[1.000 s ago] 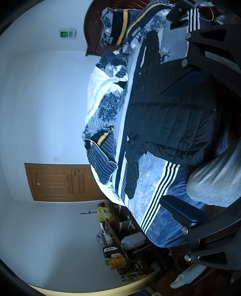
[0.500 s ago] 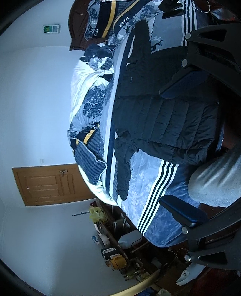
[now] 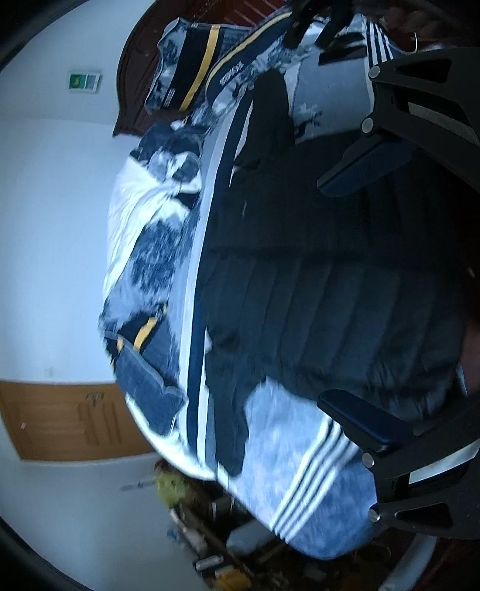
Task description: Fold large clothes
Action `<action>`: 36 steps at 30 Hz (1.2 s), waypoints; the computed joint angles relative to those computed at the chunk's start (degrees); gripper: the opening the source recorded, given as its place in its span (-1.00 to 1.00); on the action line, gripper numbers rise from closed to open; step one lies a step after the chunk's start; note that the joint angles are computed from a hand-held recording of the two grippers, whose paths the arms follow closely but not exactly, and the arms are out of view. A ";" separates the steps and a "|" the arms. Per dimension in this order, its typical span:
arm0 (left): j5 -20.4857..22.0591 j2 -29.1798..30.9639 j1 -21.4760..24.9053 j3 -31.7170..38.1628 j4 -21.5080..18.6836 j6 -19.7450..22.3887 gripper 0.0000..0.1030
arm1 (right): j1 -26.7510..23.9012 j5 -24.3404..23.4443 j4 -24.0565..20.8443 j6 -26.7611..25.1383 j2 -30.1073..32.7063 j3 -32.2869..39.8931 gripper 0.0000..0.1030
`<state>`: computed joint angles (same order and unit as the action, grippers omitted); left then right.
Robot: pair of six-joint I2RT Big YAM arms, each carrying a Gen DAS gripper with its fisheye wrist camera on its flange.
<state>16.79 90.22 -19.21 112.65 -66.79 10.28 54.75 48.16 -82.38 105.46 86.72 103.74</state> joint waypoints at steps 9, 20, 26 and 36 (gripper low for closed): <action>1.01 14.45 -11.11 12.45 -3.85 -4.11 1.00 | -28.61 -15.08 20.07 -6.23 -32.04 -40.02 0.67; -1.38 22.33 -13.63 14.15 -3.68 -5.29 1.00 | -71.21 -40.15 42.60 -27.40 -31.18 -58.87 0.28; -2.22 21.79 -13.34 12.69 -3.77 -5.34 1.00 | -72.17 -38.38 43.35 -31.94 -25.86 -55.72 -0.87; 0.17 15.47 -10.21 10.52 -1.45 -7.15 1.00 | -42.87 -17.91 31.35 -39.11 -18.21 -26.61 -0.91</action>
<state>16.97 105.69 -29.42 123.18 -68.24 3.14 11.88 30.25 -51.03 66.35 68.51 77.13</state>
